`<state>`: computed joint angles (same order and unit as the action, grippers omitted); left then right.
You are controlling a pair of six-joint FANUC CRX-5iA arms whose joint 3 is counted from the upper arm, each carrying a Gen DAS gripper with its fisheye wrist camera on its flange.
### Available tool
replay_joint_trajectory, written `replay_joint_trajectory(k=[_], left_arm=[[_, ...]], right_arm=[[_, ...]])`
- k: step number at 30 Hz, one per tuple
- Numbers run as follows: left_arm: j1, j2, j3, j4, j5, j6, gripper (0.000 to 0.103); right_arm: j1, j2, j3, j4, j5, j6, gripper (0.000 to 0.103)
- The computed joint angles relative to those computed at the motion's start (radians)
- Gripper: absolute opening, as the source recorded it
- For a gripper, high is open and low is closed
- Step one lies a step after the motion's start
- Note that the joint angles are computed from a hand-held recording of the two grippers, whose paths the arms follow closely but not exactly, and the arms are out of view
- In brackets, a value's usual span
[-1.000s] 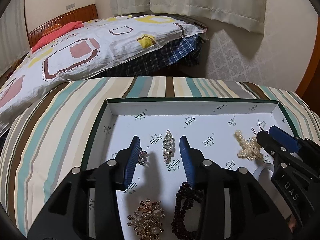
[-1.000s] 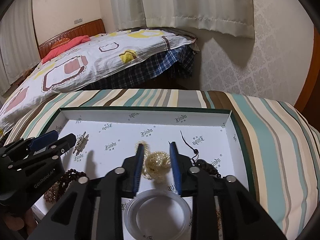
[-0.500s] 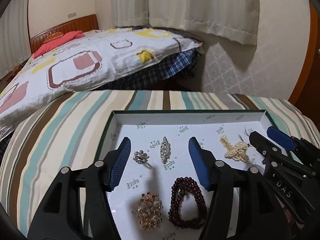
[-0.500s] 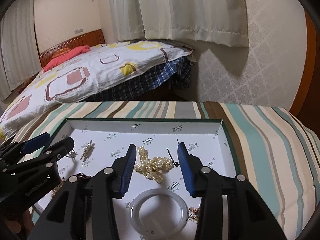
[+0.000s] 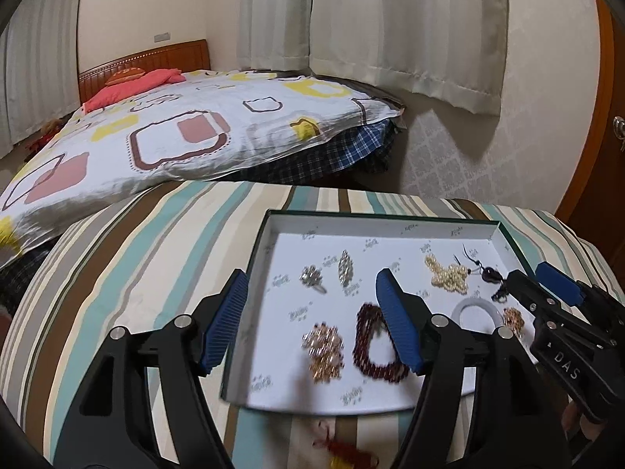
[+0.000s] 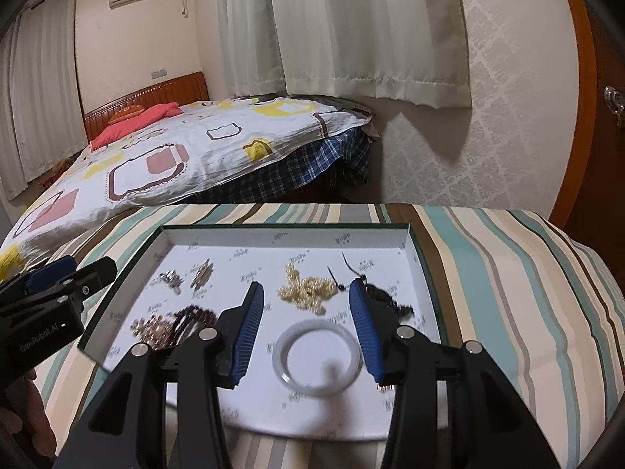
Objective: Organize jewelry
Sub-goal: 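Withdraw both open tools from the box toward the red tassel and charm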
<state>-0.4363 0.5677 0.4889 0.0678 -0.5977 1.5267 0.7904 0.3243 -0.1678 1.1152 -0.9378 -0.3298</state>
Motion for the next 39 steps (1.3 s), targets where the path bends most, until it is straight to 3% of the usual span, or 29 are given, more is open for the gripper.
replay_joint_trajectory(k=[19,26,39], left_arm=[[0.034,-0.234,-0.337,-0.049,0.094,0.022,0.067],[0.056,-0.276,-0.395,-0.088,0.079,0.057,0.067],[0.088,-0.299,-0.436,-0.097,0.070,0.078,0.067]], right_arm=[[0.152,-0.013,-0.041,-0.057,-0.079,-0.059,0.047],[0.186,0.007,-0.027,-0.090,-0.066,-0.047,0.047],[0.188,0.078,0.080,-0.207,-0.032,0.104,0.047]])
